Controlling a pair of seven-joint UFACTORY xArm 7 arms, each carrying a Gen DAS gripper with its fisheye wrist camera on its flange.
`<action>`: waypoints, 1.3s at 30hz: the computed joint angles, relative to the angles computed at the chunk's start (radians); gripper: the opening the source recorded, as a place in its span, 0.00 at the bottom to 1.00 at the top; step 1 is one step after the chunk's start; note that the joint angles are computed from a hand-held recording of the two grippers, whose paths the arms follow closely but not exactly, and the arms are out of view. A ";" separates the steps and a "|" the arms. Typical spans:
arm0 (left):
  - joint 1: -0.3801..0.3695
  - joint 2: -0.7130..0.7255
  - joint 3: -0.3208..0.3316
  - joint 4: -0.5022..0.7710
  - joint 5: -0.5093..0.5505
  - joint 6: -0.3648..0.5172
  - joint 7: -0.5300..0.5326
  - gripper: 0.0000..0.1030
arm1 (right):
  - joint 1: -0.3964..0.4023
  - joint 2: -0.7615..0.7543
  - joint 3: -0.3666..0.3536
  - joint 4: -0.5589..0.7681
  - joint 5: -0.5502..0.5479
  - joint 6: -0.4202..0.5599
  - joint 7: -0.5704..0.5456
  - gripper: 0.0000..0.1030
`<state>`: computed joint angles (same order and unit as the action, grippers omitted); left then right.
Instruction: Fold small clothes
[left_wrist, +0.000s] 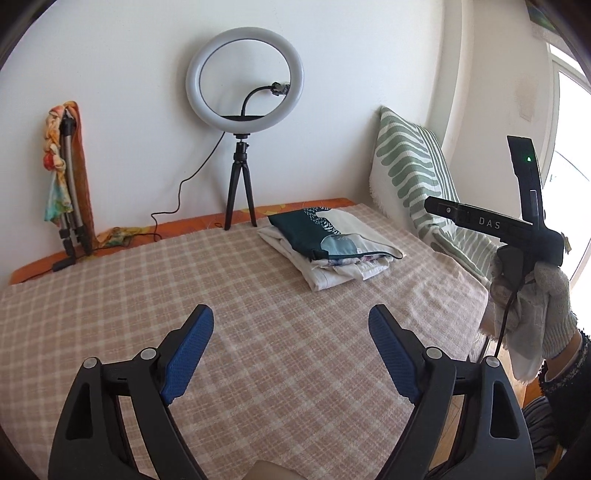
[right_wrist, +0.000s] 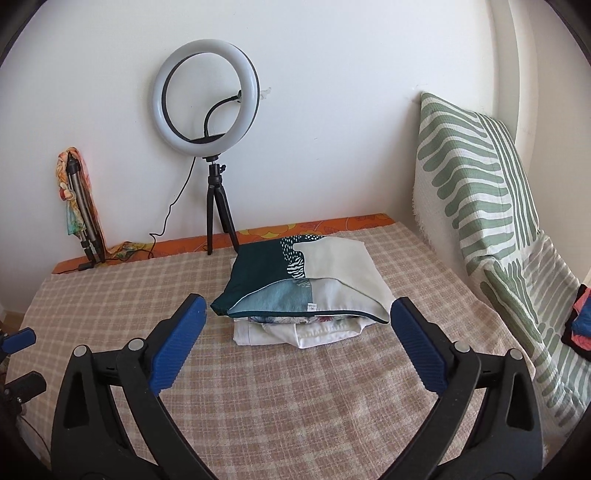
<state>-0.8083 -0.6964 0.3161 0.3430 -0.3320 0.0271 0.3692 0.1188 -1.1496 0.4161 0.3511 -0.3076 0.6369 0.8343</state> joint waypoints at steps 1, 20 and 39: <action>0.015 0.003 -0.014 -0.004 0.004 -0.009 -0.005 0.85 | 0.001 -0.024 0.014 -0.002 0.000 0.017 0.012 1.00; 0.206 0.048 -0.178 -0.093 0.216 -0.193 -0.182 0.99 | 0.006 -0.074 0.083 -0.075 -0.032 -0.002 0.167 1.00; 0.193 0.043 -0.138 -0.092 0.302 -0.155 -0.271 0.99 | 0.022 -0.087 0.078 -0.083 -0.073 0.035 0.192 1.00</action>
